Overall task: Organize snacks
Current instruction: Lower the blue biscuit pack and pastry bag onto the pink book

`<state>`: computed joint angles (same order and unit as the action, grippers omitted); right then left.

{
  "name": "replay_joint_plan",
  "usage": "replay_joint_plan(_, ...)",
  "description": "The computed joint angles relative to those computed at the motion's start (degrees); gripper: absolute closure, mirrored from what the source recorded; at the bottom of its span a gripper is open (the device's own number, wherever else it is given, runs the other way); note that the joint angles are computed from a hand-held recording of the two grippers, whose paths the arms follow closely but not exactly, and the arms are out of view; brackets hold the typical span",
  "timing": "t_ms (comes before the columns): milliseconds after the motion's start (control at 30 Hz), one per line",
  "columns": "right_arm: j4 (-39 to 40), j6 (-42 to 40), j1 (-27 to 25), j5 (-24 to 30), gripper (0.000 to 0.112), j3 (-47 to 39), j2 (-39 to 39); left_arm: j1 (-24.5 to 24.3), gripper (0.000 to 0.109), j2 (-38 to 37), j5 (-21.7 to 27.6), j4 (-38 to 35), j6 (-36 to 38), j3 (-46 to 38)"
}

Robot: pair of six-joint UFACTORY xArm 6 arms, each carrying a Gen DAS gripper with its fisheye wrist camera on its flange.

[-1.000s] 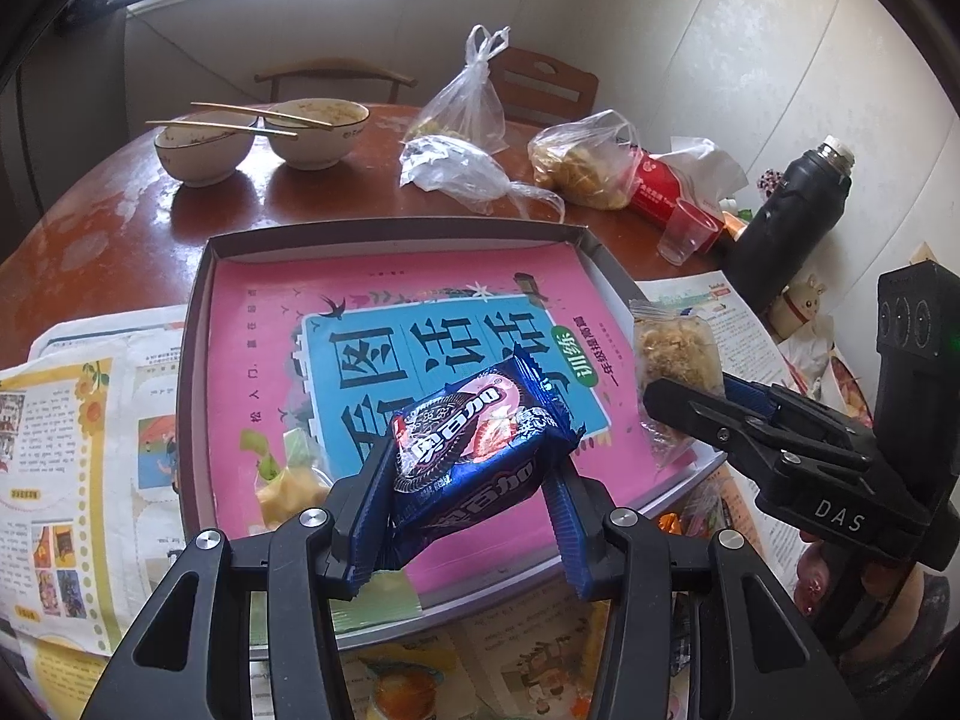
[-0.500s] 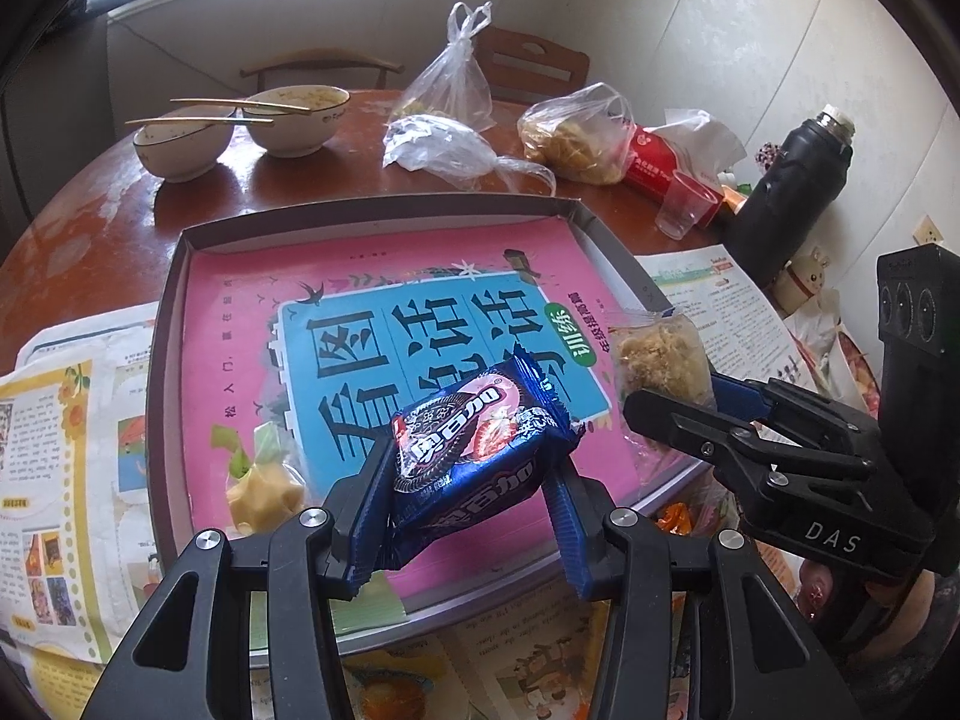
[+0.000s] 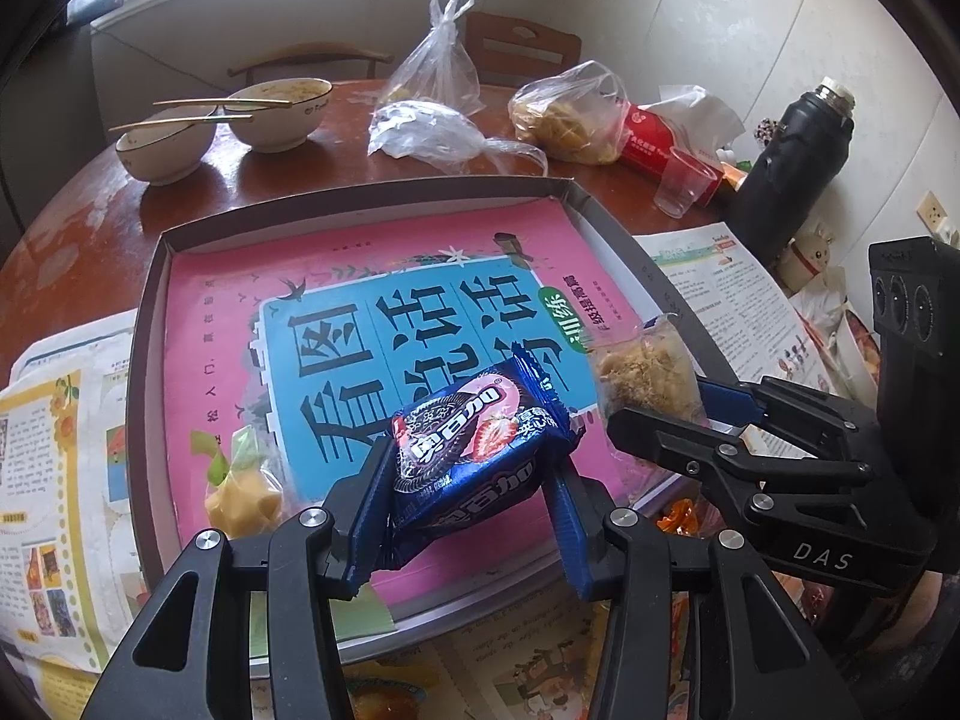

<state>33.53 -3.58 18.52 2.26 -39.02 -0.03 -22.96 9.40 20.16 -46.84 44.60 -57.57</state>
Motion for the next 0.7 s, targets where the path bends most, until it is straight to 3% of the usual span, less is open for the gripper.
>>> replay_joint_plan(200,5.0,-4.9,0.2,0.6,0.065,-0.2,0.0,-0.3,0.059,0.3,-0.7,1.9,-1.5,0.1)
replay_joint_plan(700,2.6,-2.5,0.3,1.2,0.063,1.1,-0.6,0.1,0.058,0.4,-1.2,2.5,-2.0,0.3)
